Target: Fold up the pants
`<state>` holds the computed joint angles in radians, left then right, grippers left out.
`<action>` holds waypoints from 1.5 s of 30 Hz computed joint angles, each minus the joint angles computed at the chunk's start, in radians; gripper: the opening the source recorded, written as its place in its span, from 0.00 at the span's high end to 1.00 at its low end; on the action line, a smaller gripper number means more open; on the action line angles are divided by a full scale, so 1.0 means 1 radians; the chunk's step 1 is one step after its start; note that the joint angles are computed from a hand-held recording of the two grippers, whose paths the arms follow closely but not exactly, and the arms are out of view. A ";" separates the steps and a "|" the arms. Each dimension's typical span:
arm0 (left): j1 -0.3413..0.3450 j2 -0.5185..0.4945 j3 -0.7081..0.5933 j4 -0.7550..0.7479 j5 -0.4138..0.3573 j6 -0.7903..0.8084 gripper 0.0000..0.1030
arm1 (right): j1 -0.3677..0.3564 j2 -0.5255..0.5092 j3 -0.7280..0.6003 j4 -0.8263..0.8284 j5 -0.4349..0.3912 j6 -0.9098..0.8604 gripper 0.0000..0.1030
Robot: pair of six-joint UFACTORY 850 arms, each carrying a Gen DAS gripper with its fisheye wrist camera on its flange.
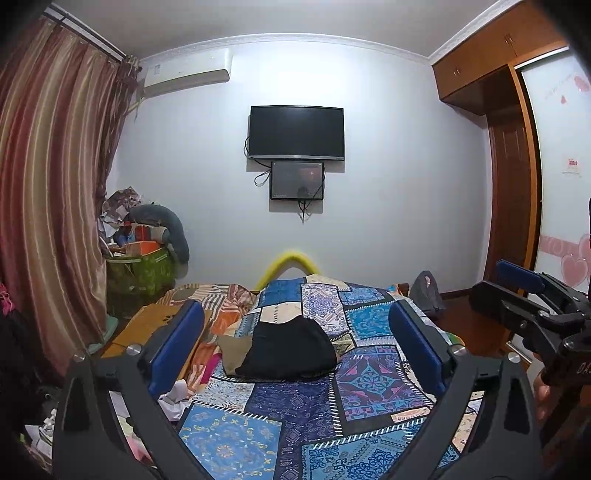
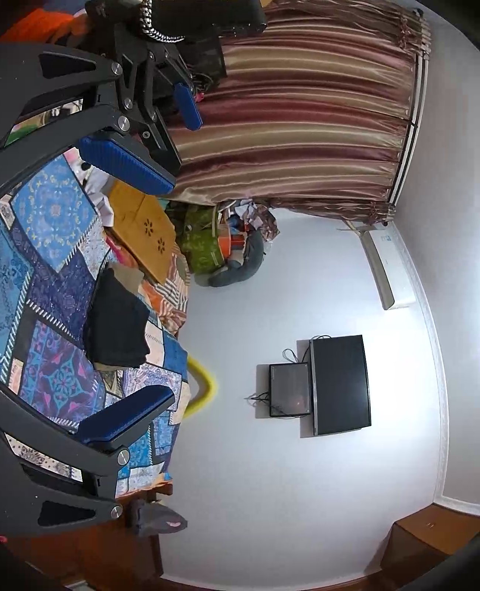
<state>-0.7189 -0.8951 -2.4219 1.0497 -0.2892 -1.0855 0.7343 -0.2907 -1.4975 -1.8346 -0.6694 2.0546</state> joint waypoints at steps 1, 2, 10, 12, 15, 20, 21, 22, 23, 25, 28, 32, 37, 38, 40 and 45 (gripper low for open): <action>0.001 0.000 0.000 -0.002 0.001 0.000 0.02 | 0.000 0.001 0.002 -0.001 -0.001 0.001 0.01; 0.001 0.001 0.001 0.002 0.001 -0.005 0.02 | 0.001 0.001 0.002 0.000 -0.001 0.001 0.01; 0.001 0.005 0.005 0.013 0.008 -0.026 0.01 | 0.003 0.006 0.005 0.006 -0.009 -0.006 0.01; 0.001 0.006 0.007 0.020 0.009 -0.032 0.01 | 0.002 0.008 0.008 0.007 -0.007 -0.007 0.01; 0.000 0.008 0.011 0.031 0.009 -0.044 0.01 | 0.002 0.009 0.008 0.006 -0.008 -0.006 0.01; 0.005 0.012 0.016 -0.015 0.029 -0.001 0.01 | 0.002 0.008 0.007 0.008 -0.007 -0.006 0.01; 0.006 0.010 0.012 -0.045 0.032 0.029 0.01 | 0.002 0.009 0.007 0.010 -0.008 -0.006 0.01; 0.006 0.004 0.001 -0.072 0.032 0.058 0.01 | 0.001 0.008 0.005 0.013 -0.005 -0.008 0.01; 0.006 0.001 -0.004 -0.078 0.032 0.066 0.01 | 0.001 0.008 0.003 0.016 -0.003 -0.010 0.01; 0.005 0.004 0.002 -0.052 0.035 0.042 0.01 | 0.002 0.007 0.002 0.017 -0.006 -0.011 0.01; 0.006 0.000 -0.004 -0.080 0.035 0.069 0.01 | 0.002 0.008 0.002 0.016 -0.006 -0.008 0.01; 0.004 -0.012 -0.025 -0.137 0.029 0.130 0.01 | 0.000 0.009 0.003 0.016 -0.004 -0.006 0.01; 0.000 -0.009 -0.016 -0.114 0.025 0.110 0.00 | -0.001 0.010 0.004 0.018 -0.002 -0.007 0.01; 0.000 -0.010 -0.017 -0.123 0.024 0.119 0.00 | -0.001 0.011 0.004 0.019 -0.003 -0.006 0.01; 0.001 -0.014 -0.025 -0.158 0.023 0.153 0.00 | -0.001 0.011 0.003 0.022 -0.003 -0.008 0.01; 0.001 -0.028 -0.048 -0.199 0.011 0.194 0.00 | 0.001 0.009 0.000 0.028 -0.005 -0.011 0.01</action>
<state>-0.7183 -0.9228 -2.4700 0.8504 -0.2779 -0.8919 0.7348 -0.2817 -1.4977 -1.8067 -0.6747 2.0438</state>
